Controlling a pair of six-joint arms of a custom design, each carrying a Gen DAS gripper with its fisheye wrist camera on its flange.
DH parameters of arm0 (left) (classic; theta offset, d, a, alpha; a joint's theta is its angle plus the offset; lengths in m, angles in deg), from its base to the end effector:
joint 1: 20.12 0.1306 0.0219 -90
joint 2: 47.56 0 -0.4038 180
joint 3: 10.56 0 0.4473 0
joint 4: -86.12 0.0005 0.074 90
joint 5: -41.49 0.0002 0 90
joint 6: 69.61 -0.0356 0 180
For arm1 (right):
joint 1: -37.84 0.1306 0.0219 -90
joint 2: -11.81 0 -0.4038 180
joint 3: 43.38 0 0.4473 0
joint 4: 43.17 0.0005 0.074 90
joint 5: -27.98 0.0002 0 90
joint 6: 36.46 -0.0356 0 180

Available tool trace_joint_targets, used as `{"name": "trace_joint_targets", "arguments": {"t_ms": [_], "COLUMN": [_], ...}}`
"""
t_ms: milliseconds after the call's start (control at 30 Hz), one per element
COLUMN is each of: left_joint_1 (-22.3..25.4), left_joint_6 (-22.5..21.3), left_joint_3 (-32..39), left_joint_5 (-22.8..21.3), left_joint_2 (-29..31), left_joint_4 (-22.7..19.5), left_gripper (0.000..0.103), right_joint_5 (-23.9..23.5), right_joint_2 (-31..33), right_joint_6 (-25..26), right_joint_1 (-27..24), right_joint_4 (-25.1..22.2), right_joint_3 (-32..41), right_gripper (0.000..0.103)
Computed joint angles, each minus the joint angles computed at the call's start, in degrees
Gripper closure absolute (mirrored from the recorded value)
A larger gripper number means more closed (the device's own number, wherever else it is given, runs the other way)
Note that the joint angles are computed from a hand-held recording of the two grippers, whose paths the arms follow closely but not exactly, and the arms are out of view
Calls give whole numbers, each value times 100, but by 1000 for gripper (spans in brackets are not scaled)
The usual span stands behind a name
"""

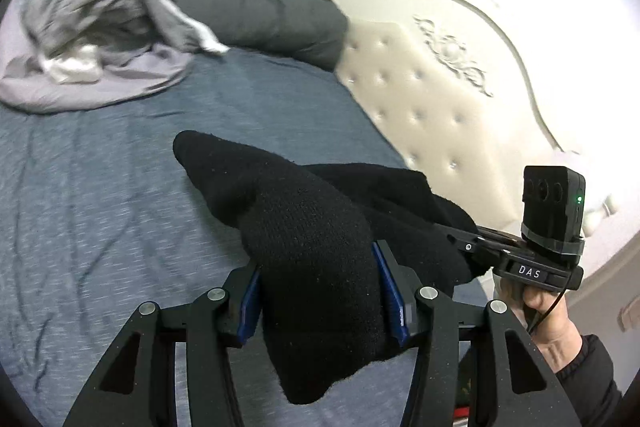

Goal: Fold clothes

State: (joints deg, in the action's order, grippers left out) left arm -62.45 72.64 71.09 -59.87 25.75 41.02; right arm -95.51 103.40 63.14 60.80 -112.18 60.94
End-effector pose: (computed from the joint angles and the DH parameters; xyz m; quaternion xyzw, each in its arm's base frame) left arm 0.3264 -0.2885 0.5169 -0.1211 0.8824 -0.2676 0.3674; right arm 0.4776 0.2231 0.5465 -0.3371 0.8563 0.3062 0.2438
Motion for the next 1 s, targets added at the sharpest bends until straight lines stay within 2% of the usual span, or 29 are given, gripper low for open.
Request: {"name": "trace_joint_targets", "arguments": {"t_ms": [200,367,733,1000], "left_joint_1": [-212,-253,-138,-107], "left_joint_6": [-208,-350,-621,-775], "left_joint_3": [1029,1878,3851,5303], "left_joint_5": [68,254,584,437], "left_joint_2": [973,1770,3424,4610], "left_joint_4": [35,27,-212,-350], "left_gripper": [49,49,49,49], "right_joint_5": [-142,-212,-252,-170], "right_joint_2": [-80,135,962,1600], "right_joint_6": [468,768,1466,1979], "right_joint_1": [-718,-1221,-1965,-2294], "right_joint_4": [-334,-572,-852,-774], "right_joint_3": [107,391,1338,1996], "right_gripper": [82,82,82,82]}}
